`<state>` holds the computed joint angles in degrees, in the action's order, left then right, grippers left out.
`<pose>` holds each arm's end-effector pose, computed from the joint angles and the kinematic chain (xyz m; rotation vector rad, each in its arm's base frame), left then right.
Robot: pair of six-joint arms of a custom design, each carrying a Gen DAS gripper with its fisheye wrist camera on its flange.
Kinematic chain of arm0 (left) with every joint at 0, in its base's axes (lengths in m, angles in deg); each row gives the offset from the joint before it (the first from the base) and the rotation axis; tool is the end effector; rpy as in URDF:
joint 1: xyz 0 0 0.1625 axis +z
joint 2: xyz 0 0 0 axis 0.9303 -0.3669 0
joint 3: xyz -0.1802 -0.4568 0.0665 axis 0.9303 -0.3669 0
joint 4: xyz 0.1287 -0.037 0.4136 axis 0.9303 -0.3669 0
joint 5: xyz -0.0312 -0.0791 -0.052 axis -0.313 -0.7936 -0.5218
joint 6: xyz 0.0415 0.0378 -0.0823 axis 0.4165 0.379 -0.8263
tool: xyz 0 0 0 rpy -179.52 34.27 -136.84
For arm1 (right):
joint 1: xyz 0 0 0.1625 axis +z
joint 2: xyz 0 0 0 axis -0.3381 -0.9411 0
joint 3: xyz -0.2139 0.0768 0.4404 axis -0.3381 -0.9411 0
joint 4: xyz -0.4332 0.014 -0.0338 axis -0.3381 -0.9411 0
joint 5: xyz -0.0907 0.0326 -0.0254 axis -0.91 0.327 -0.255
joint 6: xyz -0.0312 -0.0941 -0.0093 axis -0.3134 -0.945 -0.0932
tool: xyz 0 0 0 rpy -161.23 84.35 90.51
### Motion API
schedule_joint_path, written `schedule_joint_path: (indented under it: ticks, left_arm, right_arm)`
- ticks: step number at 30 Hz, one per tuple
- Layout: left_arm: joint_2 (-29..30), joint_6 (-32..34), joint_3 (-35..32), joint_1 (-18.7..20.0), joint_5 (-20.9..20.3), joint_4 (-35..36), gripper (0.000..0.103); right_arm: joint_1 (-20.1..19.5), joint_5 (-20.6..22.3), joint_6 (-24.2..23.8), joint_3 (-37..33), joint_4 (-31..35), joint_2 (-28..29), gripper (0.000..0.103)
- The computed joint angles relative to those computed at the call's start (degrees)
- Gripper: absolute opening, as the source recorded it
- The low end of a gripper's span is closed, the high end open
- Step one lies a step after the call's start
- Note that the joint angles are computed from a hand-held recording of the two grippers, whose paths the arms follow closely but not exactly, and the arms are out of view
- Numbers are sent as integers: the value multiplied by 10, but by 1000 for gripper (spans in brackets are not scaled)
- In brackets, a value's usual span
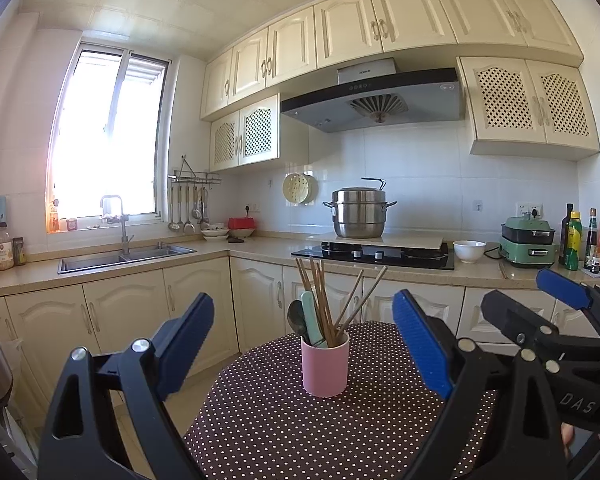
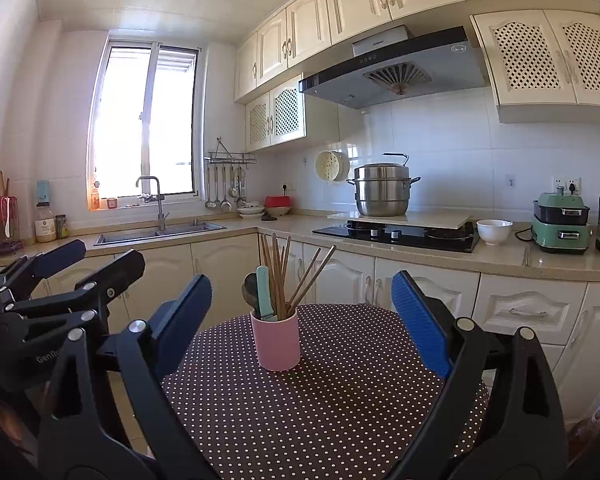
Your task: Organize utensils
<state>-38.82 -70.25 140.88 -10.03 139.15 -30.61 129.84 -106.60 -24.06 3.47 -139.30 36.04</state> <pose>-0.2739 -0.7855 0.3312 0.9258 1.9206 -1.6226 0.3784 -0.7561 0.1877 0.6893 -1.8700 1.7002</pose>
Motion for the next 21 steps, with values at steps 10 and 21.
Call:
schedule_joint_path:
  ticks: [10, 21]
  left_arm:
    - [23, 0, -40, 6, 0, 21, 89]
    - [74, -11, -132, 17, -18, 80, 89]
  right_arm:
    - [-5, 1, 7, -27, 25, 11, 90]
    - [-16, 3, 14, -75, 68, 29, 90]
